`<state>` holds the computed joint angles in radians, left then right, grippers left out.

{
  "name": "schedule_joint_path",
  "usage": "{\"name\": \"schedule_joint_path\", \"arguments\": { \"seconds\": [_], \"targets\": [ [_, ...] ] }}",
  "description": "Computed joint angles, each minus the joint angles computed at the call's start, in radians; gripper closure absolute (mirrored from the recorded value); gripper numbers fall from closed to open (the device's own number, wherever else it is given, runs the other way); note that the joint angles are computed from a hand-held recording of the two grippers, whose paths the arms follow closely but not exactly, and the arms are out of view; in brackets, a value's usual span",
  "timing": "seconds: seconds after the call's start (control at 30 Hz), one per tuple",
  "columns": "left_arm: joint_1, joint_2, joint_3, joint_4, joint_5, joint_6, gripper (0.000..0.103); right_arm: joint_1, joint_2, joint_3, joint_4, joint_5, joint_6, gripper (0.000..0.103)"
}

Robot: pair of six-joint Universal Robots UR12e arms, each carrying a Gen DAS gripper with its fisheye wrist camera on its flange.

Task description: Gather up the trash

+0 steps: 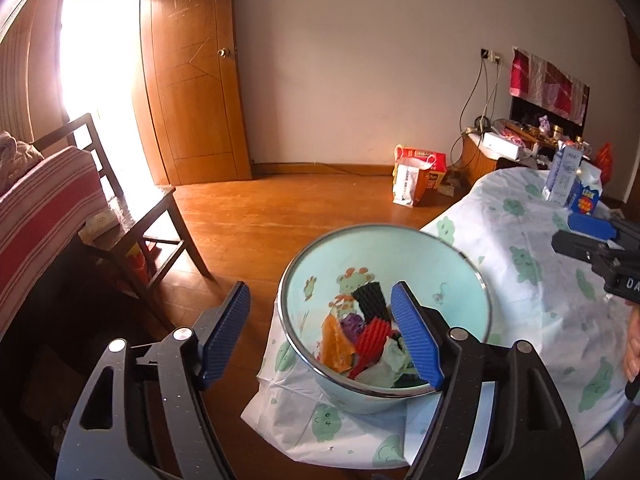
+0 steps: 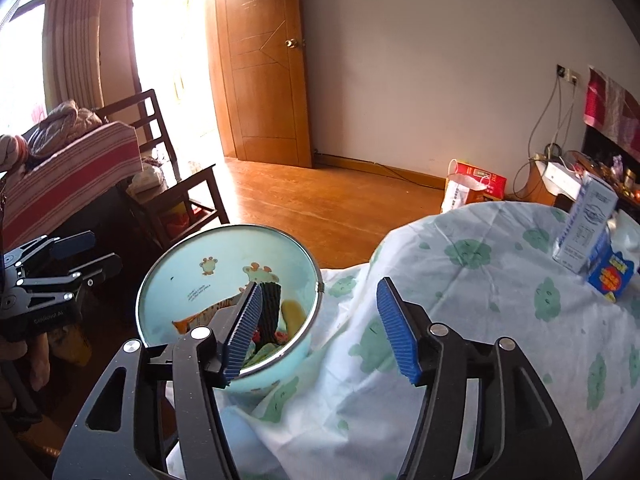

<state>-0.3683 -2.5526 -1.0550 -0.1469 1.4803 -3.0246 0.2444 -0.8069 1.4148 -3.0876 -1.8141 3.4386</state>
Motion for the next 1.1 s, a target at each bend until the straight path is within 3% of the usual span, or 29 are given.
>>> {"name": "schedule_joint_path", "arguments": {
  "seconds": [0.37, 1.1],
  "targets": [
    [-0.010, 0.062, -0.084, 0.144, -0.043, -0.001, 0.014, 0.043, -0.077, 0.143, -0.188, -0.195, 0.019, 0.036],
    [-0.021, 0.070, -0.098, 0.161, -0.028, 0.010, 0.006, 0.049, -0.107, 0.183, -0.225, -0.213, 0.041, 0.033]
  ]
}}
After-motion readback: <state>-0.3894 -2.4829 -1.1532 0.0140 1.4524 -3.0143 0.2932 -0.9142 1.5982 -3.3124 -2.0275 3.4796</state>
